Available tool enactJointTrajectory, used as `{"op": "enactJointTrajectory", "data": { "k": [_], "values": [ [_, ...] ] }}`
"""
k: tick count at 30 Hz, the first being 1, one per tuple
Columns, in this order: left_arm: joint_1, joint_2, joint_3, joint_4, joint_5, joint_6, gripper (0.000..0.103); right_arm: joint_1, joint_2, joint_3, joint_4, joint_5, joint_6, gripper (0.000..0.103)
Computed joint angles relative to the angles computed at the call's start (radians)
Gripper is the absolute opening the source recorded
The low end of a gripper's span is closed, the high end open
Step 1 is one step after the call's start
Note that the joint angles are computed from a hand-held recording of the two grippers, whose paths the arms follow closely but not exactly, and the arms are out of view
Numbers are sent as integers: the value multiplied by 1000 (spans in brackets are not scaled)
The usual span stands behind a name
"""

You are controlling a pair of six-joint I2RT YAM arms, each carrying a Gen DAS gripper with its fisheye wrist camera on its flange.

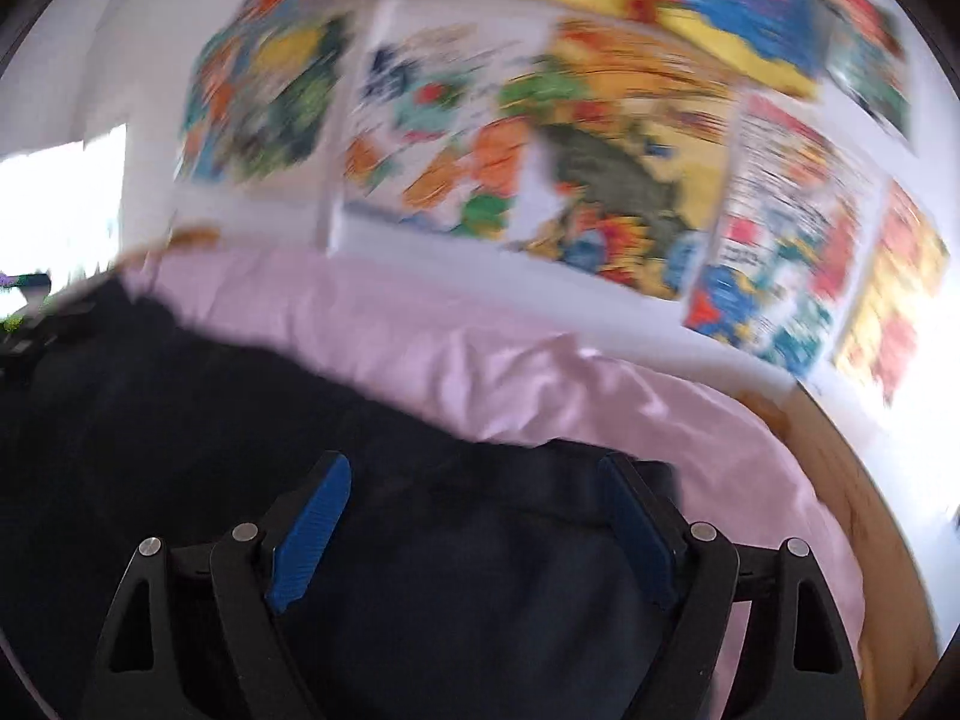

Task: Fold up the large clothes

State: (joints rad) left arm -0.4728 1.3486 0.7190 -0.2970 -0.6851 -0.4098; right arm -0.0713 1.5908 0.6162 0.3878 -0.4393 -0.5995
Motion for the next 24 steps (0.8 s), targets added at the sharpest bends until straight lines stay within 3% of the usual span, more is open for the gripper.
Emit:
{"op": "enactJointTrajectory", "data": {
  "k": [4,6,11,24],
  "values": [
    [91,113,-26,152,85,27,87,48,159,69,58,63,42,84],
    [111,156,-26,188,97,35,87,69,246,141,21,87,60,87],
    [131,235,-20,258,99,68,88,82,332,165,60,99,70,88],
    [168,268,-22,301,149,82,92,77,382,223,-10,79,85,90]
  ]
}}
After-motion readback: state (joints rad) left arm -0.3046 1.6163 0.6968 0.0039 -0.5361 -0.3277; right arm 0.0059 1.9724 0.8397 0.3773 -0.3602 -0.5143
